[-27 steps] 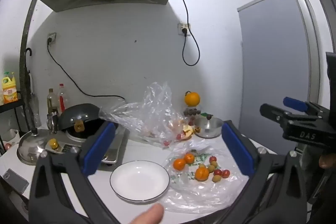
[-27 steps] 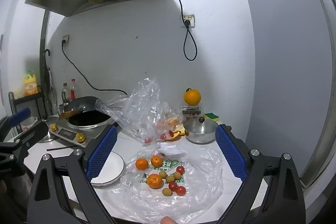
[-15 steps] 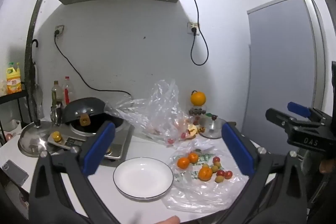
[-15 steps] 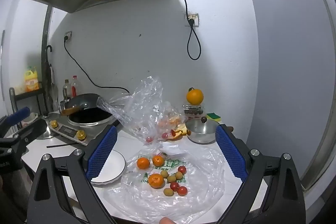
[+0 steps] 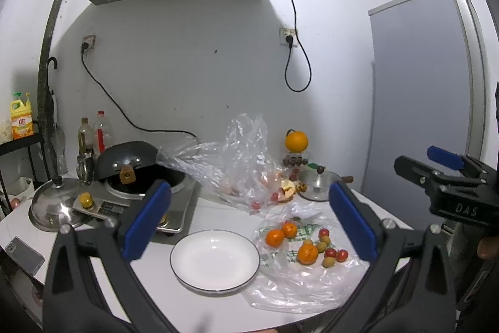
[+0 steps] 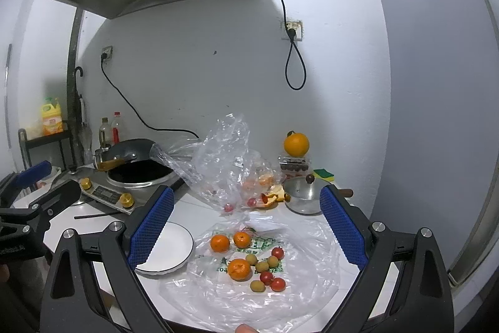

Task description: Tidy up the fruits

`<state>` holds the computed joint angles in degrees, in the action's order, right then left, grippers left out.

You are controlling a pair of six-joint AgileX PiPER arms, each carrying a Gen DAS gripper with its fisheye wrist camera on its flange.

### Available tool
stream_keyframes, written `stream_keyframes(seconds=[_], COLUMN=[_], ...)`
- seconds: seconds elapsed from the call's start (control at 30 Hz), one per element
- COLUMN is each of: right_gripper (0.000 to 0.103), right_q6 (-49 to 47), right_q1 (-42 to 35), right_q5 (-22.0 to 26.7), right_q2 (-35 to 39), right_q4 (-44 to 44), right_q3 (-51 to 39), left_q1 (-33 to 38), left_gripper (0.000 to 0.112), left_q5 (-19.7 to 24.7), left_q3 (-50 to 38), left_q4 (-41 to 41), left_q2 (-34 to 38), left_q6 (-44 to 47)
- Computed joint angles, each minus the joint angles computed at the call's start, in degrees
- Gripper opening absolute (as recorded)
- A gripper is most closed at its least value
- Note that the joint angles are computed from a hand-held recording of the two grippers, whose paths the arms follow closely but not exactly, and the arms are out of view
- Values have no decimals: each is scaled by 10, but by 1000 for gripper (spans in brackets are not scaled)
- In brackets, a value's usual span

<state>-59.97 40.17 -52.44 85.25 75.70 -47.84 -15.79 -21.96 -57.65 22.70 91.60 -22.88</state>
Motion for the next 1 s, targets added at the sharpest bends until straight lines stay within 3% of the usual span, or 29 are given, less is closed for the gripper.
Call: stream_keyframes(seconds=[1.0], right_gripper=[97], right_q6=[8], right_q1=[-3], right_q5=[-2], right_q2=[-8], right_q4=[3], right_q3=[15], left_q1=[-5], left_gripper=[102], left_q5=[21], left_q3=[-7], left_q4=[-18], left_q2=[1], left_q6=[14])
